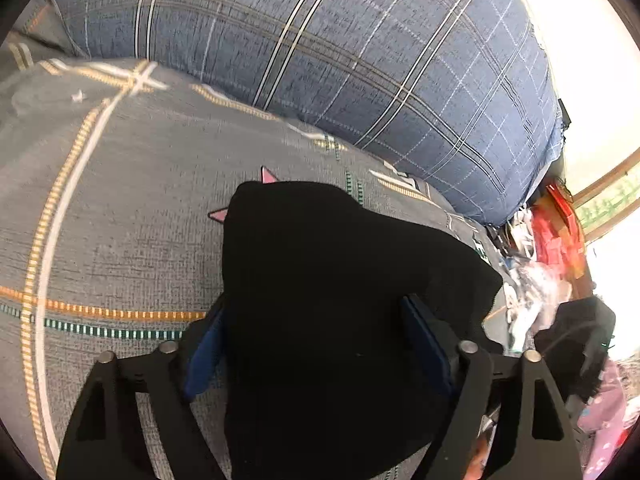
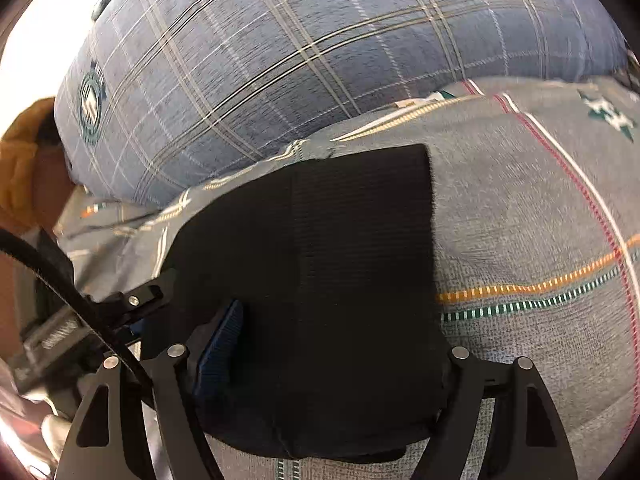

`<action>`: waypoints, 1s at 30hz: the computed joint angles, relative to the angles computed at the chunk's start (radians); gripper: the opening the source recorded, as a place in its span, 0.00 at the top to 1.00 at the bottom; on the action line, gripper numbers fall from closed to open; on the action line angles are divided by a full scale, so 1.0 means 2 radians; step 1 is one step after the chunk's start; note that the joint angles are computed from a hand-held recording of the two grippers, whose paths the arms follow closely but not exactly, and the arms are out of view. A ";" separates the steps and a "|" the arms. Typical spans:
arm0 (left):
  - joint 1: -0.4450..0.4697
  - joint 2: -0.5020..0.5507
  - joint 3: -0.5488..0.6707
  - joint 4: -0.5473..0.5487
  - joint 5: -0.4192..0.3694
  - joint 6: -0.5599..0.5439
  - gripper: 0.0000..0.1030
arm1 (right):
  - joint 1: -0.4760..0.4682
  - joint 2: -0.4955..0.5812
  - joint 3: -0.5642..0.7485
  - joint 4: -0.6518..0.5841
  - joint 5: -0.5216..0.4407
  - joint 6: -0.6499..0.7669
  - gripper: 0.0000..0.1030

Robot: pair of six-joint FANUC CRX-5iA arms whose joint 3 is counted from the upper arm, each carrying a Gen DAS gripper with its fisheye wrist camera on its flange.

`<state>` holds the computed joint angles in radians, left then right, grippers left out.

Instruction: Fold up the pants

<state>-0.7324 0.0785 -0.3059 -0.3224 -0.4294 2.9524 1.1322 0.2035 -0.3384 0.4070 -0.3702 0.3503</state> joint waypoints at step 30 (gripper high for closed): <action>0.023 -0.094 -0.019 -0.091 -0.091 0.068 0.37 | 0.034 0.080 0.151 -0.019 -0.042 0.104 0.49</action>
<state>-0.6860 -0.1091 -0.3434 -0.5046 -0.6107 3.0891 1.1993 0.3638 -0.0357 0.3686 -0.4551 0.5579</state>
